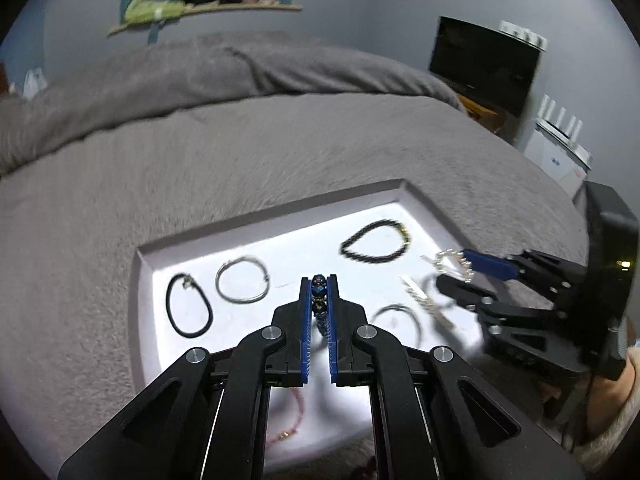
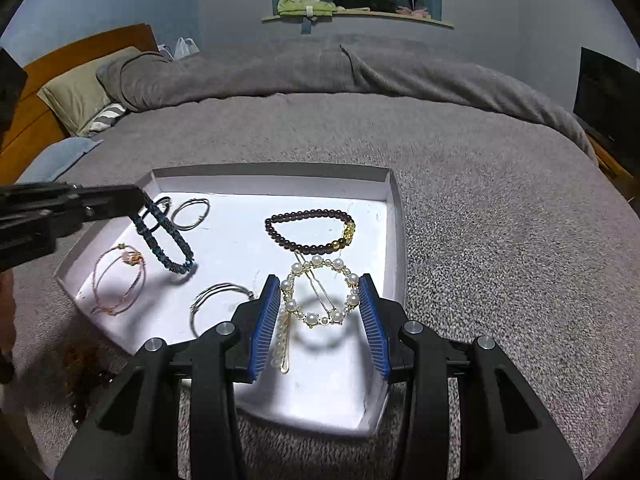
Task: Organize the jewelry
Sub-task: 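Carry both bracelets into the tray and open both tools to release, then move both tools back toward the black bead and red charm bracelets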
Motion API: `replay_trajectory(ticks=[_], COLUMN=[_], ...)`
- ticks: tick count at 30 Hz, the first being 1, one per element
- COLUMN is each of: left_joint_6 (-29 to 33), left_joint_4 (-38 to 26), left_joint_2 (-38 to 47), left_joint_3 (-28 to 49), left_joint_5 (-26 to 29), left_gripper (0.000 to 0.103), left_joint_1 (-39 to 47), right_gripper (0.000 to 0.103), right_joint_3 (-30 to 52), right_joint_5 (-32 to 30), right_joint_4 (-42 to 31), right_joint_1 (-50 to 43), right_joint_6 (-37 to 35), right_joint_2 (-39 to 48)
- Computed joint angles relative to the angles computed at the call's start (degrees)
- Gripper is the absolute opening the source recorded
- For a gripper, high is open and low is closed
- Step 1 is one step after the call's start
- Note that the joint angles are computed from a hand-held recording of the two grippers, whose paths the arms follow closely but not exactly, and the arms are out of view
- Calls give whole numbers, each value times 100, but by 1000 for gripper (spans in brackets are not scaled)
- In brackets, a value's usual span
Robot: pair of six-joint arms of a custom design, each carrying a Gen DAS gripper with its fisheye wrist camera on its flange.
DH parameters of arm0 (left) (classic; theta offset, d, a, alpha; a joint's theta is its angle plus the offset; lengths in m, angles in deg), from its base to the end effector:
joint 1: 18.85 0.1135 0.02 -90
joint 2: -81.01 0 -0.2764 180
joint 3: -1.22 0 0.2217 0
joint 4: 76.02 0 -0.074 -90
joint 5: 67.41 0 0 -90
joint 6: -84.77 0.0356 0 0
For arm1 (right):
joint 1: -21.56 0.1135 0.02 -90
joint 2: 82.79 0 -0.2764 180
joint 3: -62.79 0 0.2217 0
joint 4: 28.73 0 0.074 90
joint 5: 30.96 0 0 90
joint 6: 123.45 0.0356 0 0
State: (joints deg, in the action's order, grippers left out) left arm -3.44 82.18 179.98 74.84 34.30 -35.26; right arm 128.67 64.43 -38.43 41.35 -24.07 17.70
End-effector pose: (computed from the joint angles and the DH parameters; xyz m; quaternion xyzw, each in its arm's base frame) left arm 0.3217 -0.1023 0.2118 0.1833 0.9085 -0.1404 0.3483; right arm 0.3127 0.1090 0.1829 -0.0653 0.9184 0.0557 0.3862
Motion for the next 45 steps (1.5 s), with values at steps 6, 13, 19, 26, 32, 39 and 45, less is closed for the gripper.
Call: replay_trajectory(ticks=[6,13,19,26,32,39,45], left_joint_6=[-70,-174,-71,8,9,95,49], left_joint_4=[41,-142,-163,-127,10,124,208], left_joint_2=[506,953,1051,998,719,305,-132], left_joint_3=[100,424,446,387,178,-124,-470], left_joint_5=[97,408,238,-45,-9,-182,-356], left_gripper=[8,8,8,23,27,31,35], left_joint_1=[354,427,280,211,267,307,229], right_gripper=[40,41,41,54,54,59,66], right_joint_3=[479,650,588,444,149,-98,-263], right_joint_5=[94,77,45,-69,-215,-290,-289], right_joint_4=[-387,-423,-323,-159,-23,-15,-40], right_joint_1=[-11,-6,-18,-48,-75,-83,-16], right_joint_6=[-94,-70,-36,-61,42,181,400], right_joint_2=[305,449,436,322,-19,-321,-541])
